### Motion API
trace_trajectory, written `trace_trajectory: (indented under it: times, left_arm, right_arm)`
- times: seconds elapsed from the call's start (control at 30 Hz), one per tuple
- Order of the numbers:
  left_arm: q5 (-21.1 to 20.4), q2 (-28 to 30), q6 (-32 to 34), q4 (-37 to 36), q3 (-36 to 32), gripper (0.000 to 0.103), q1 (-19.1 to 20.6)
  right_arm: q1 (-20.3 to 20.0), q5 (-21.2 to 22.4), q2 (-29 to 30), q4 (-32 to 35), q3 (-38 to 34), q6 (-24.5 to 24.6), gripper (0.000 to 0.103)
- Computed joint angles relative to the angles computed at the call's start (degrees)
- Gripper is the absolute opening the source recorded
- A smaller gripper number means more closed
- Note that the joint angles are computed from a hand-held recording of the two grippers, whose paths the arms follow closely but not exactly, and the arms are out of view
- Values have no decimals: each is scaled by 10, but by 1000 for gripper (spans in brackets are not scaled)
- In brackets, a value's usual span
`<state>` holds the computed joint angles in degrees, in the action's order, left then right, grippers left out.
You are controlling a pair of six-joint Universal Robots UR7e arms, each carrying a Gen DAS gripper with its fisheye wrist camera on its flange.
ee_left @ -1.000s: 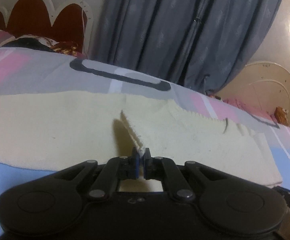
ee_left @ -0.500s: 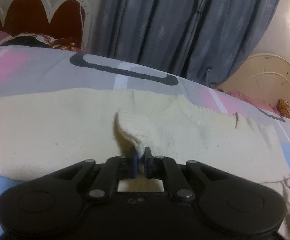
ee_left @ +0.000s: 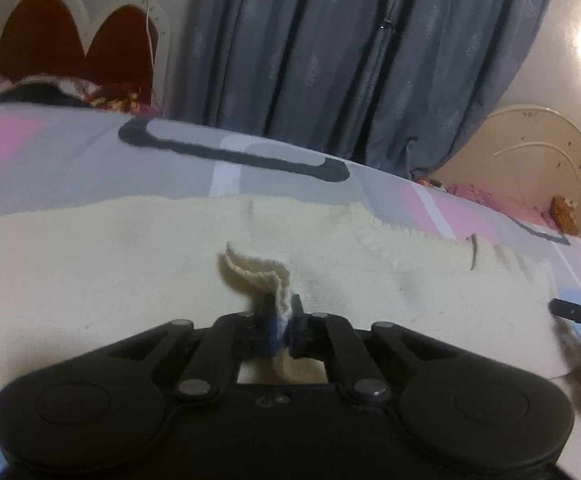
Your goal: Fold small clothes
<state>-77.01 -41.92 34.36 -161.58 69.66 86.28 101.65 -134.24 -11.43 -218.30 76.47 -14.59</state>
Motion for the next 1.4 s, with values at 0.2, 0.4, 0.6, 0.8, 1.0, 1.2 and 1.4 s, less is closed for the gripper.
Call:
trace_trajectory:
  times: [0.2, 0.4, 0.6, 0.8, 1.0, 1.2, 1.4]
  left_arm:
    - [5, 1, 10, -24, 6, 14, 3]
    - [-2, -14, -10, -110, 33, 46, -2]
    - [24, 10, 58, -73, 35, 48, -22]
    - [18, -9, 65, -112, 74, 51, -25]
    - [23, -28, 75, -112, 134, 54, -33]
    - [13, -47, 81, -156, 169, 57, -30]
    - [14, -35, 74, -134, 129, 57, -32]
  right_arm:
    - [-8, -46, -10, -11, 13, 24, 2]
    - [5, 0, -13, -84, 11, -67, 2]
    - [-8, -41, 18, -3, -49, -78, 2]
    - [1, -68, -7, 7, -9, -42, 3]
    - [36, -35, -2, -38, 41, -43, 3]
    - [60, -58, 13, -81, 62, -70, 3]
    - [51, -51, 9, -42, 47, -86, 3]
